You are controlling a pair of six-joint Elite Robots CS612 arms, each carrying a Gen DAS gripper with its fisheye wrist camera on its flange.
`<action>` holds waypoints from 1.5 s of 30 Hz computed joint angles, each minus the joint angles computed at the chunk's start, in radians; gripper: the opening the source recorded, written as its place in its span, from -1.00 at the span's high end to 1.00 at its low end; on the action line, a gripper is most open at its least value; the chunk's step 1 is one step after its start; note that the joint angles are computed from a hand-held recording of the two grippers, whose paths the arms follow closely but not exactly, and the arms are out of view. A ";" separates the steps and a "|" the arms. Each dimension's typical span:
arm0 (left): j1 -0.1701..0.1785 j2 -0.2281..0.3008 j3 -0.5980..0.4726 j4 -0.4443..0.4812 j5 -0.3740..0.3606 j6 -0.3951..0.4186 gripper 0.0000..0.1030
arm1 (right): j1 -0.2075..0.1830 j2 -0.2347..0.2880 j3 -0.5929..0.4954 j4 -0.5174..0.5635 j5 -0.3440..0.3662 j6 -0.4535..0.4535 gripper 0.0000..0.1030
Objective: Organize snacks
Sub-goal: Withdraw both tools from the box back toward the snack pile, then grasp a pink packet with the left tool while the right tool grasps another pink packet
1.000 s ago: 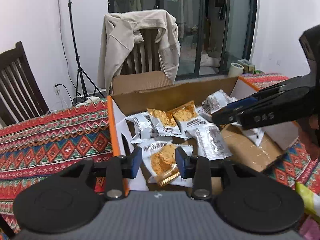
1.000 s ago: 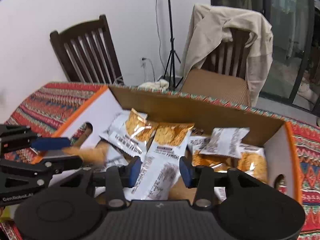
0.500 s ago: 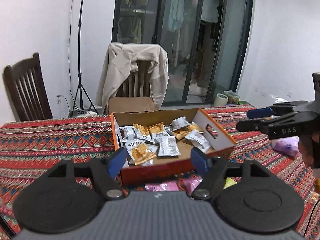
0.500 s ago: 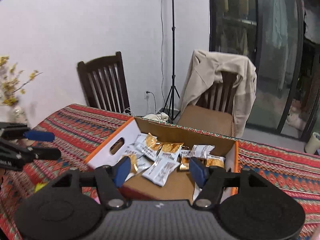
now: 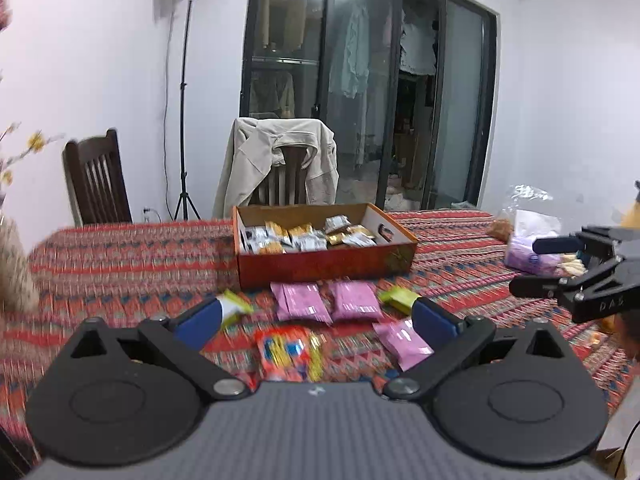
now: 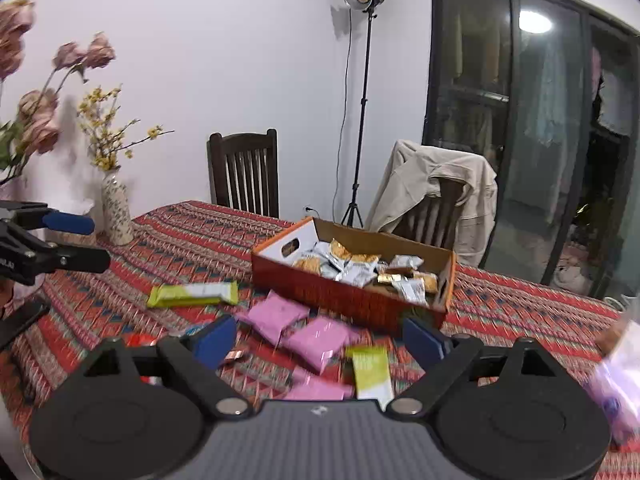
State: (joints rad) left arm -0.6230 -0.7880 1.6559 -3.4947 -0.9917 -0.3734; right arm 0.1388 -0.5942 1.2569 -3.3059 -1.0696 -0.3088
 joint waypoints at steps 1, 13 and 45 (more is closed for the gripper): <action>-0.011 -0.003 0.021 -0.013 0.012 -0.025 -1.00 | -0.002 -0.014 0.045 -0.038 -0.007 0.001 -0.79; -0.094 -0.023 0.157 0.009 0.145 -0.154 -1.00 | -0.010 -0.066 0.293 -0.213 -0.087 0.084 -0.84; 0.028 0.066 -0.009 0.144 -0.029 -0.156 -1.00 | 0.061 0.128 -0.082 0.085 -0.171 0.134 -0.81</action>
State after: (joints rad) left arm -0.5947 -0.7221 1.6464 -3.3512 -1.0209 -0.5295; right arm 0.1995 -0.4663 1.1747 -3.2209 -1.2405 -0.1744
